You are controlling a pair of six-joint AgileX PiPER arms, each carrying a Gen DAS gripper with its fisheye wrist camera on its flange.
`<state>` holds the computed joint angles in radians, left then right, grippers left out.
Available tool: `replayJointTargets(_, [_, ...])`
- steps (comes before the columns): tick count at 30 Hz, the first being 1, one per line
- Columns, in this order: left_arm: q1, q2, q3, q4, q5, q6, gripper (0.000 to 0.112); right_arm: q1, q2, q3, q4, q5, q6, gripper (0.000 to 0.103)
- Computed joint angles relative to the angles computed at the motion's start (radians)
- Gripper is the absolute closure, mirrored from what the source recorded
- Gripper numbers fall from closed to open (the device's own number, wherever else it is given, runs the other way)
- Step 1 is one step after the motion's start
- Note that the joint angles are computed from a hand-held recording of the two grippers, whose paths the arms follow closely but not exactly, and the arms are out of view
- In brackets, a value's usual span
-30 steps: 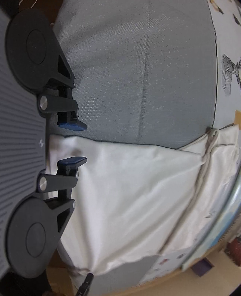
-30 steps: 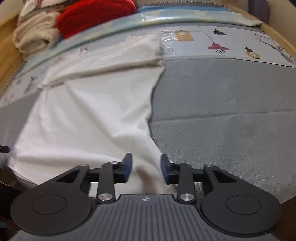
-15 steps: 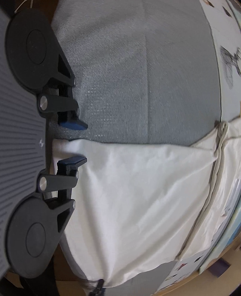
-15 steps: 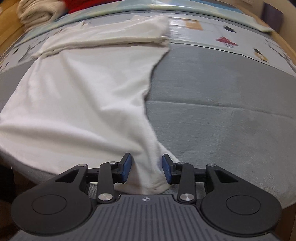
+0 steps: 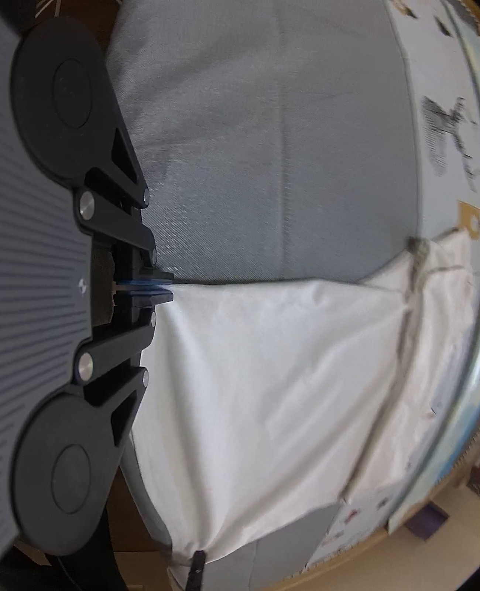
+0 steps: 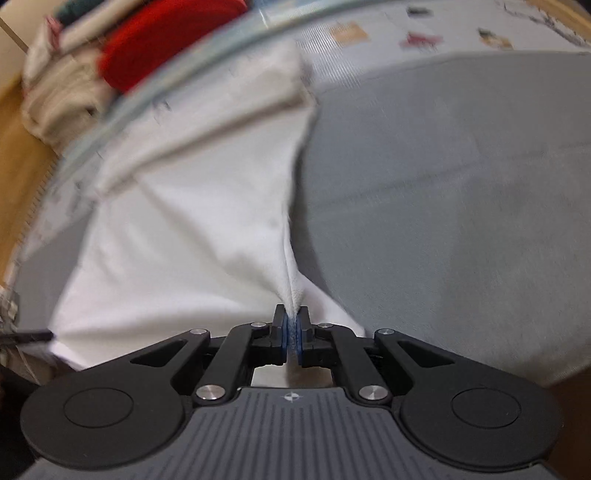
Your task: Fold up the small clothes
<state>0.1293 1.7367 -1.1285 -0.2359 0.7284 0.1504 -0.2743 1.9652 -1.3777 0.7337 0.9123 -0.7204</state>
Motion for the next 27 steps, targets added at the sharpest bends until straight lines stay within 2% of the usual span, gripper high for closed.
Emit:
replayJointTargets(2, [0.008,0.040,-0.028,-0.002,0.028,-0.033,0.104,0.031,0.000,0.008,-0.059,-0.023,0.013,0.097])
replayJointTargets(3, [0.016,0.055,-0.038,-0.014,0.040,-0.039,0.097,0.046,-0.002,0.011,-0.084,-0.035,0.023,0.097])
replayJointTargets(6, [0.029,0.072,-0.051,-0.049,0.051,-0.022,0.095,0.066,-0.009,0.010,-0.116,-0.055,0.058,0.097])
replayJointTargets(11, [-0.002,0.060,-0.039,-0.024,0.039,-0.028,0.097,0.087,-0.009,0.012,-0.157,-0.069,0.060,0.095])
replayJointTargets(12, [-0.009,0.057,-0.036,-0.027,0.038,-0.014,0.106,0.089,-0.004,0.008,-0.163,-0.075,0.048,0.095])
replayJointTargets(16, [-0.029,0.019,-0.009,0.001,0.022,-0.014,0.109,0.091,-0.015,0.017,-0.163,-0.080,0.029,0.096])
replayJointTargets(17, [-0.026,0.003,-0.004,0.000,0.019,-0.016,0.109,0.083,-0.017,0.017,-0.141,-0.068,0.020,0.098])
replayJointTargets(22, [0.031,-0.106,0.019,-0.100,0.019,0.076,0.110,-0.032,-0.024,0.001,0.074,0.034,-0.018,0.099])
replayJointTargets(27, [0.087,-0.263,0.078,-0.204,0.069,0.189,0.110,-0.164,-0.053,0.010,0.277,0.189,-0.052,0.100])
